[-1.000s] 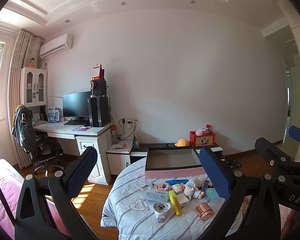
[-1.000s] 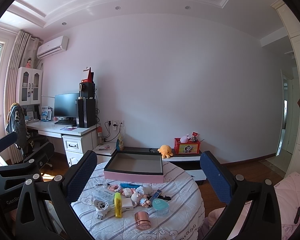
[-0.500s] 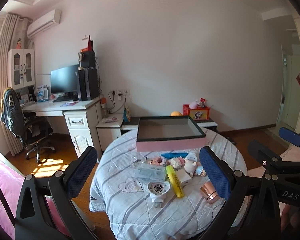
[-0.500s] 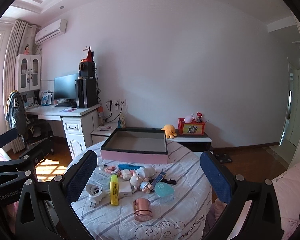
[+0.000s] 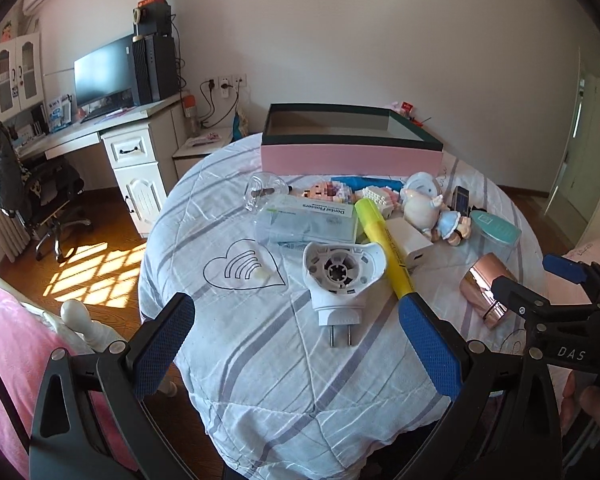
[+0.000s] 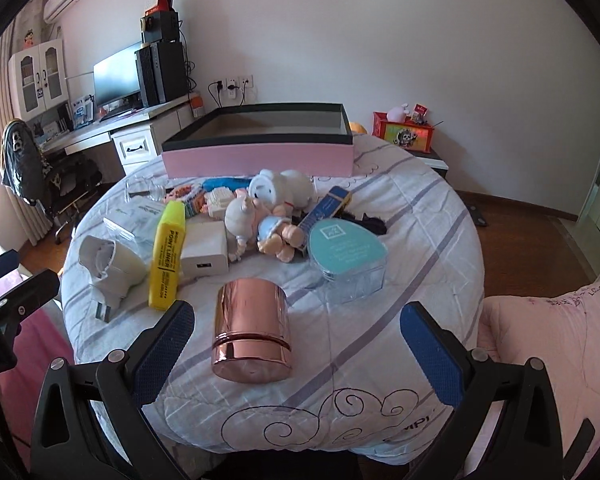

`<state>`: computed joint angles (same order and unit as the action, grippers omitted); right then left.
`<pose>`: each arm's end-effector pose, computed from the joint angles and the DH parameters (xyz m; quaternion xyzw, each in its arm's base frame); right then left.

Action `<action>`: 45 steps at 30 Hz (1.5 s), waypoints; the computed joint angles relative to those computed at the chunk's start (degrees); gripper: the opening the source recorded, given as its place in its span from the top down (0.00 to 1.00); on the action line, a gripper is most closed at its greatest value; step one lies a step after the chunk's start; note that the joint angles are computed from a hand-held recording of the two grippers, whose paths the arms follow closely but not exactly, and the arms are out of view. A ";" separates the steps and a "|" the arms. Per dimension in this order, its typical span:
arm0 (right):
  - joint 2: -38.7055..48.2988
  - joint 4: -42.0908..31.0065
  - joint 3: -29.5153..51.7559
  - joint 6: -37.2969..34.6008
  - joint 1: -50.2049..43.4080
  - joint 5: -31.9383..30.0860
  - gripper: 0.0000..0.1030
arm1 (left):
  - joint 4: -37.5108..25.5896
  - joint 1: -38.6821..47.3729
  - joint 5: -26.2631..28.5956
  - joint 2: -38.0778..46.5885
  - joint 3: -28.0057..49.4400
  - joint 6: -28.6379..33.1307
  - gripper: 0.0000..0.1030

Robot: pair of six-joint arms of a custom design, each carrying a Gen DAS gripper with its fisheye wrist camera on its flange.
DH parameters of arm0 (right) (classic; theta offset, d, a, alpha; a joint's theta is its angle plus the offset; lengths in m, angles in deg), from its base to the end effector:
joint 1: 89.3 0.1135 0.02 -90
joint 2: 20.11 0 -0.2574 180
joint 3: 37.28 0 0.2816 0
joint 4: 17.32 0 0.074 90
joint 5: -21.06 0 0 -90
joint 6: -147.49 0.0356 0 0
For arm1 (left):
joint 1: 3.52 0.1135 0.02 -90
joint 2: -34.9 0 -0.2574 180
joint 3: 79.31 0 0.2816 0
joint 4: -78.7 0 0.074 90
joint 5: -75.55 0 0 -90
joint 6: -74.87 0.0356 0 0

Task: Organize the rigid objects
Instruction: 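Reach the left tool to the white plug device while the right tool reaches the rose-gold cylinder, then carry the white device with the left tool while the right tool carries the rose-gold cylinder into the box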

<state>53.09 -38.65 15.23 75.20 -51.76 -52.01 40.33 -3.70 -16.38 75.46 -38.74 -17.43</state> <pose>0.2357 0.1681 0.1881 -0.0966 0.9005 0.0673 0.4187 0.1920 0.0006 0.2129 -0.0240 0.8997 0.0057 0.4357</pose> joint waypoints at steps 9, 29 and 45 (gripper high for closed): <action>6.31 6.94 -0.76 -3.68 -3.13 -7.51 0.13 | 7.81 -2.82 -4.06 16.45 2.52 -0.93 0.01; 8.35 8.26 2.90 -8.87 -4.97 -12.88 0.54 | 12.83 4.23 7.84 23.32 5.59 1.61 0.53; 20.29 4.53 24.19 -12.50 -11.38 -20.80 0.54 | 9.88 1.05 10.93 39.26 30.69 4.13 0.53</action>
<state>73.37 -34.12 39.43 62.70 -63.15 -72.81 50.21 -2.65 -5.45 114.72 -8.06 -13.30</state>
